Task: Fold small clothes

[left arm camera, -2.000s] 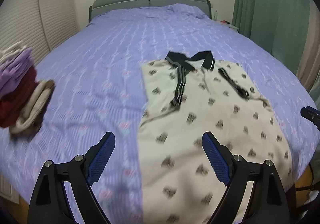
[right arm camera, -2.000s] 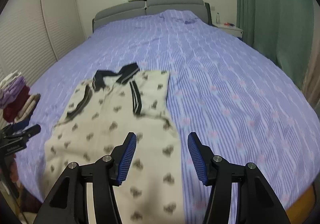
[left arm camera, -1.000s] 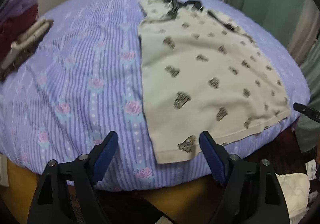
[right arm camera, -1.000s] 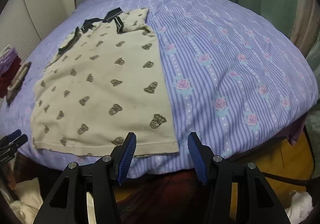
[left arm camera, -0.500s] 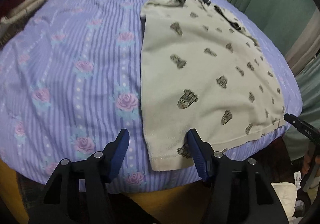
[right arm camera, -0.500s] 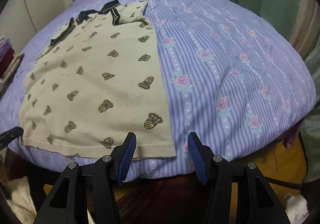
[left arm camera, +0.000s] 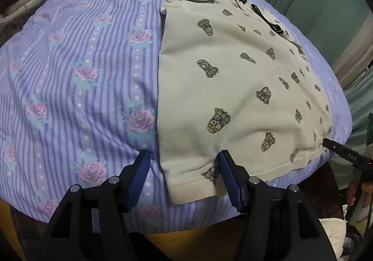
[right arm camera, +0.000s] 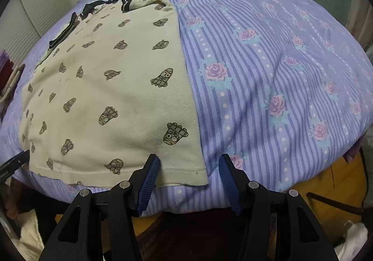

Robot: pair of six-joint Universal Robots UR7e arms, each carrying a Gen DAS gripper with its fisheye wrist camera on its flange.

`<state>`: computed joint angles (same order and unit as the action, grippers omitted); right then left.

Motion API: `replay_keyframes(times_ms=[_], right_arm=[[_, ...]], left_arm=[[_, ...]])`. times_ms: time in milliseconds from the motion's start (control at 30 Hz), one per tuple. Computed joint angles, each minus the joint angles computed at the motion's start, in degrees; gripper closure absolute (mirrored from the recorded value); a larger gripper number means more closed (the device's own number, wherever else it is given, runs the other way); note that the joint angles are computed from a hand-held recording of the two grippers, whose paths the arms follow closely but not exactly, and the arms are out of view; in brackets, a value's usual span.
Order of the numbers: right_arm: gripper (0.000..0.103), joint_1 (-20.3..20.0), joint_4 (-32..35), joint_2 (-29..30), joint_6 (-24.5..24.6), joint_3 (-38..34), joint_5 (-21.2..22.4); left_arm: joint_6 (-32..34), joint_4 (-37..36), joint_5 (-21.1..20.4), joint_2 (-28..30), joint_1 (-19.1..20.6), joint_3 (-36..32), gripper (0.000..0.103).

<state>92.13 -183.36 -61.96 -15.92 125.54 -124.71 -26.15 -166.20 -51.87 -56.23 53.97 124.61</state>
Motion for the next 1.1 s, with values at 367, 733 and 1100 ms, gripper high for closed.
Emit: replay_keyframes(times_ms=[367,733,1100], right_arm=[[0.063,-0.5,-0.2,-0.1,-1.6,0.2,1.7],[0.096,0.2,0.5,-5.5,-1.1,3.3,5.9],[0.097,3.8,-1.9,-11.8,0.8,7.0,7.7]], left_arm=[[-3.1,-0.8,-2.1,-0.4,0.0,0.9,0.068],[-4.2,-1.9,-1.3,-4.6,-4.7,4.6,0.094],[-6.3,-4.4,-4.0,-8.1,-7.1,7.4,0.094]])
